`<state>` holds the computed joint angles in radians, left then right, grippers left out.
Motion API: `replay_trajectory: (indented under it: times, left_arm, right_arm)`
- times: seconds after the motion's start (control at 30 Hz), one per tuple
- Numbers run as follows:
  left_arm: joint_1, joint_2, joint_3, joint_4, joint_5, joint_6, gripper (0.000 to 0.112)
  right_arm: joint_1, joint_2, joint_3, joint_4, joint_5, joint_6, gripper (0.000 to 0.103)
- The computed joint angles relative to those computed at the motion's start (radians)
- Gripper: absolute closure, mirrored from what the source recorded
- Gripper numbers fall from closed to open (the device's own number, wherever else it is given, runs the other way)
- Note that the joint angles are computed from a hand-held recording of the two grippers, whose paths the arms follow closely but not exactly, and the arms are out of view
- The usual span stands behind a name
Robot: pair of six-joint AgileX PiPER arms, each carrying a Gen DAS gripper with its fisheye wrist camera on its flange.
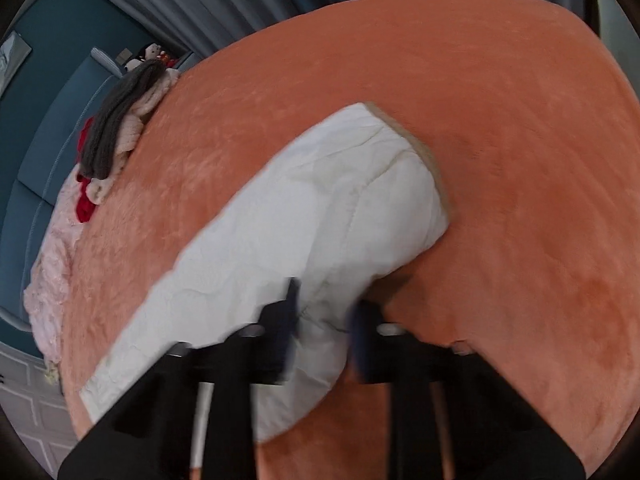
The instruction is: Fold large clothes
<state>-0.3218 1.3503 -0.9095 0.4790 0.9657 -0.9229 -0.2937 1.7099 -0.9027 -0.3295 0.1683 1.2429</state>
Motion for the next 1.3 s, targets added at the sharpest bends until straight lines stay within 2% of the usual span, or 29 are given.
replay_trajectory:
  times: [0.1,0.23,0.3,0.43,0.5,0.57,0.63,0.7,0.73,0.77,0.8,0.83,0.93,0.97,1.03,1.1,1.13,1.3]
  left_arm:
    - [0.021,-0.011,0.014,0.012,0.004,0.007,0.021]
    - [0.068,-0.022,0.039,0.021,-0.007,0.024,0.021]
    - [0.096,-0.032,0.054,0.012,-0.019,0.039,0.021]
    - [0.158,-0.06,0.092,-0.018,-0.048,0.074,0.021]
    - [0.18,-0.072,0.106,-0.025,-0.058,0.092,0.021]
    - [0.217,-0.088,0.121,-0.04,-0.072,0.128,0.021]
    - [0.263,-0.101,0.129,-0.072,-0.091,0.181,0.021]
    - [0.309,-0.11,0.131,-0.106,-0.107,0.233,0.021]
    - [0.328,-0.113,0.131,-0.122,-0.116,0.256,0.021]
    - [0.356,-0.114,0.13,-0.146,-0.128,0.293,0.021]
    - [0.384,-0.112,0.126,-0.172,-0.138,0.326,0.021]
    - [0.403,-0.109,0.123,-0.193,-0.144,0.351,0.021]
    - [0.499,-0.082,0.097,-0.337,-0.166,0.496,0.021]
    - [0.518,-0.076,0.09,-0.374,-0.171,0.529,0.021]
    - [0.579,-0.053,0.062,-0.512,-0.185,0.645,0.021]
    - [0.614,-0.013,0.026,-0.631,-0.19,0.73,0.021]
    - [0.629,0.025,-0.009,-0.716,-0.19,0.782,0.021]
    - [0.588,0.198,-0.16,-0.934,-0.236,0.856,0.021]
  right_arm:
    - [0.101,-0.086,-0.062,-0.27,0.056,0.215,0.09]
    - [0.321,-0.15,-0.249,-0.381,0.16,0.197,0.09]
    - [0.435,-0.135,-0.37,-0.366,0.191,0.116,0.09]
    - [0.649,-0.012,-0.661,-0.253,0.273,-0.134,0.09]
    - [0.754,0.107,-0.847,-0.147,0.324,-0.302,0.09]
    - [0.849,0.222,-1.007,-0.115,0.396,-0.401,0.09]
    - [0.93,0.328,-1.14,-0.086,0.467,-0.482,0.088]
    - [0.981,0.422,-1.246,0.006,0.513,-0.579,0.086]
    - [1.011,0.476,-1.308,0.04,0.553,-0.617,0.081]
    - [1.029,0.537,-1.395,0.06,0.61,-0.643,0.067]
    - [1.044,0.596,-1.466,0.079,0.628,-0.673,0.057]
    - [1.062,0.631,-1.498,0.1,0.647,-0.691,0.041]
    - [1.11,0.614,-1.428,0.132,0.609,-0.709,0.039]
    - [1.116,0.611,-1.416,0.092,0.565,-0.701,0.039]
    - [1.135,0.522,-1.271,0.03,0.551,-0.577,0.039]
    - [1.111,0.443,-1.119,0.012,0.503,-0.484,0.039]
    - [1.085,0.435,-1.075,0.021,0.447,-0.468,0.039]
    - [0.934,0.29,-0.71,0.009,0.333,-0.279,0.039]
